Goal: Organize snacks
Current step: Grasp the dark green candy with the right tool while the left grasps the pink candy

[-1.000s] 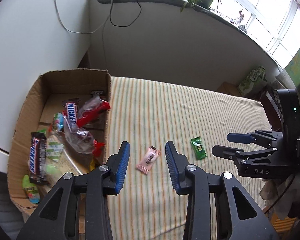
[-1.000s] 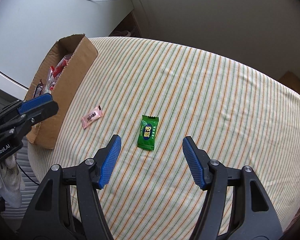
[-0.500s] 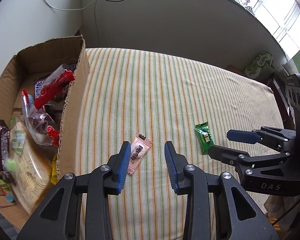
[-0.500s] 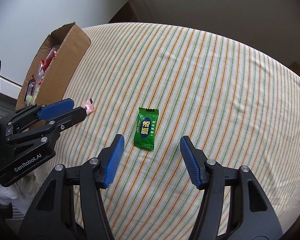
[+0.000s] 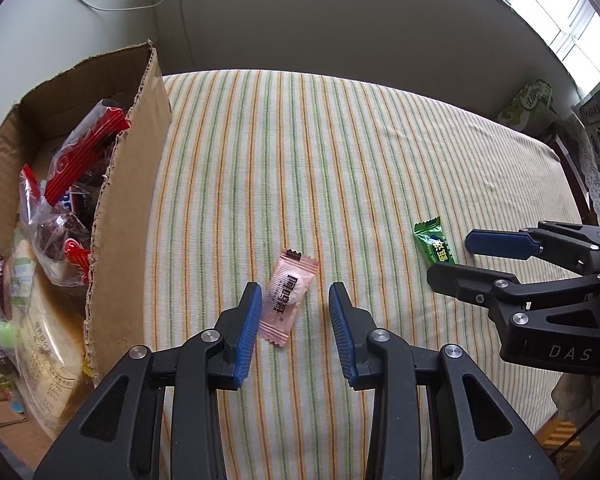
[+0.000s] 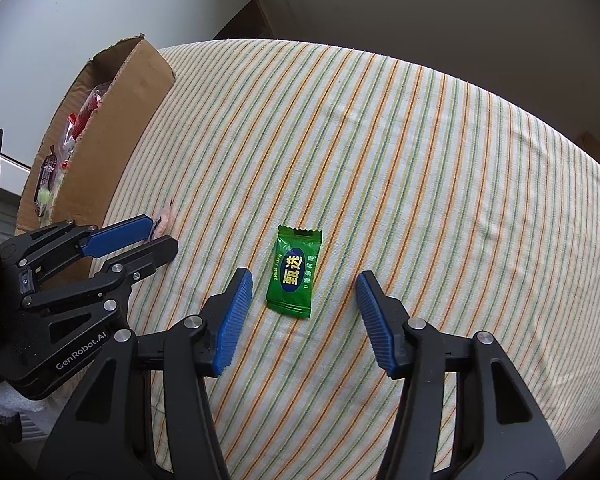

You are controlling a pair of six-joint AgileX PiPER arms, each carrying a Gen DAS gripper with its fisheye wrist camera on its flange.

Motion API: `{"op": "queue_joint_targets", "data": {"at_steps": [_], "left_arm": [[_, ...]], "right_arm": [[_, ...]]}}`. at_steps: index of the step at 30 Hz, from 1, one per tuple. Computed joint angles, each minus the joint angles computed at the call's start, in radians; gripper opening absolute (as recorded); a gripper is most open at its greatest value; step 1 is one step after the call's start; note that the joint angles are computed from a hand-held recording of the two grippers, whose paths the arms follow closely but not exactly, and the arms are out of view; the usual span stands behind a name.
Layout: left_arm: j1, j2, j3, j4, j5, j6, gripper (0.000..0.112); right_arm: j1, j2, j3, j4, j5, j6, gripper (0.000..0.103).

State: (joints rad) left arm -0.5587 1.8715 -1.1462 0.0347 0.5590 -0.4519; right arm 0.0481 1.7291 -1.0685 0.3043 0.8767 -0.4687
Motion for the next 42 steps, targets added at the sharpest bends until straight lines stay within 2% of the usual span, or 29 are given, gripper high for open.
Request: {"op": "queue_joint_targets", "data": {"at_steps": [4,11,20,23,24,28,30,35,42], "left_arm": [[-0.020,0.003,0.008,0.071,-0.006,-0.082,0.018],[-0.017,-0.048,0.072,0.079,-0.037,-0.114,0.009],[-0.004,-0.103,0.138,0.011,-0.069,-0.104,0.006],[-0.007,-0.123,0.163,0.009,-0.084,-0.110,0.005],[-0.005,-0.129,0.170,0.007,-0.089,-0.110,0.005],[0.021,-0.153,0.176,0.003,-0.074,-0.067,0.005],[0.034,-0.147,0.172,-0.042,-0.074,-0.013,0.005],[0.028,-0.120,0.144,-0.016,-0.081,-0.051,0.007],[0.034,-0.126,0.169,0.020,-0.135,-0.088,0.004]], "right_arm": [[0.042,0.002,-0.001,-0.051,-0.029,0.056,0.047],[0.159,-0.018,0.031,-0.239,-0.106,0.173,0.025],[0.113,-0.028,0.046,-0.165,-0.116,0.109,0.016],[0.090,-0.046,0.066,-0.132,-0.118,0.076,0.012],[0.085,-0.043,0.064,-0.123,-0.114,0.069,0.007],[0.048,-0.050,0.079,-0.098,-0.111,0.028,0.007],[0.047,-0.049,0.079,-0.100,-0.110,0.024,0.007],[0.027,-0.015,0.074,-0.053,-0.134,-0.020,0.007],[-0.091,0.000,0.056,0.062,-0.090,-0.175,0.006]]}}
